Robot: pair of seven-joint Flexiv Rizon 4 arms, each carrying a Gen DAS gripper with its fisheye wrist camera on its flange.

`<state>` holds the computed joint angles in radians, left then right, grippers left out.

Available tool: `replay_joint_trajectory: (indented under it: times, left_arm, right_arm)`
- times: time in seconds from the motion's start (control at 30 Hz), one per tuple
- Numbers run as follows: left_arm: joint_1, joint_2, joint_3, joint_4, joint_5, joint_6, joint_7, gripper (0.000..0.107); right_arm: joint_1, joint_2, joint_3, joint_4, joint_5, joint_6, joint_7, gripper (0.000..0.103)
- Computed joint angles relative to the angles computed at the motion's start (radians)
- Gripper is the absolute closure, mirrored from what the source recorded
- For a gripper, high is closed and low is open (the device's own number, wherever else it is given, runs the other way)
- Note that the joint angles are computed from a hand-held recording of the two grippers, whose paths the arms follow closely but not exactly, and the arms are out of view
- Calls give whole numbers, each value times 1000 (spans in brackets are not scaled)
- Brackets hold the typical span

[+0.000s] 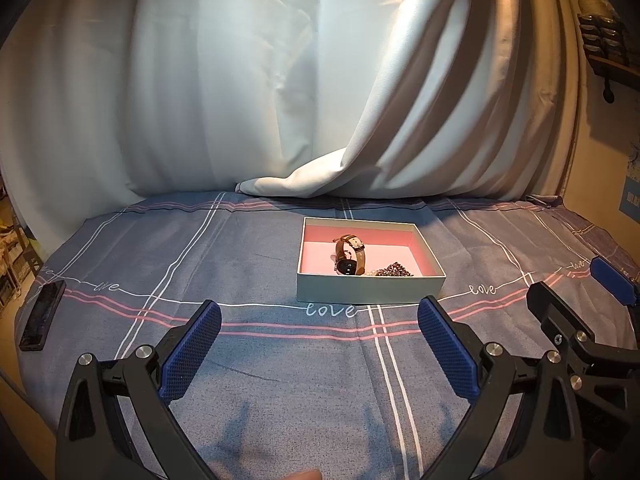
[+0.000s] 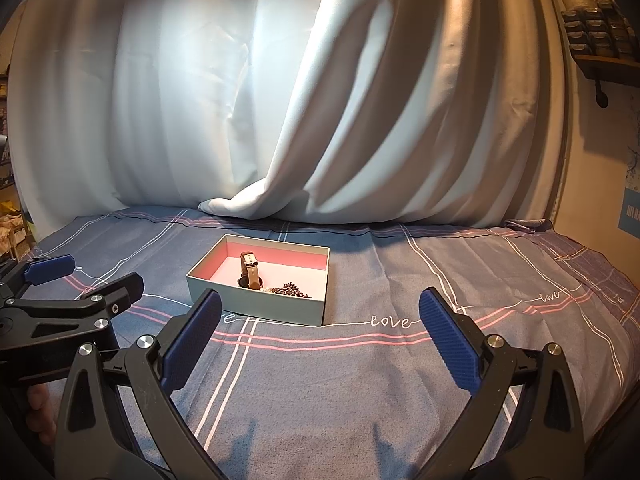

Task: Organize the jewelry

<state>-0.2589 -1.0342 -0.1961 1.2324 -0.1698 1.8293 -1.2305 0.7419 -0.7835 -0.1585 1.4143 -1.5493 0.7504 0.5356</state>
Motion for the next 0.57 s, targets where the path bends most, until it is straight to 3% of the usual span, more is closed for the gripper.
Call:
replay_joint_trajectory:
  times: [0.2,0.37,0.57]
  left_arm:
    - [18,0,-30,5,5,-7,-8,10]
    - [-68,7,105,-5,-81,-63,-16,10]
    - [-58,10,94,0,-43,-45,-26,10]
  right_arm:
    - [1,-1,-2,-2,-5,0,3,6]
    - [1,1,-2,2,-12,-2,6,6]
    - [1,3,3,3,-10,-11,5,5]
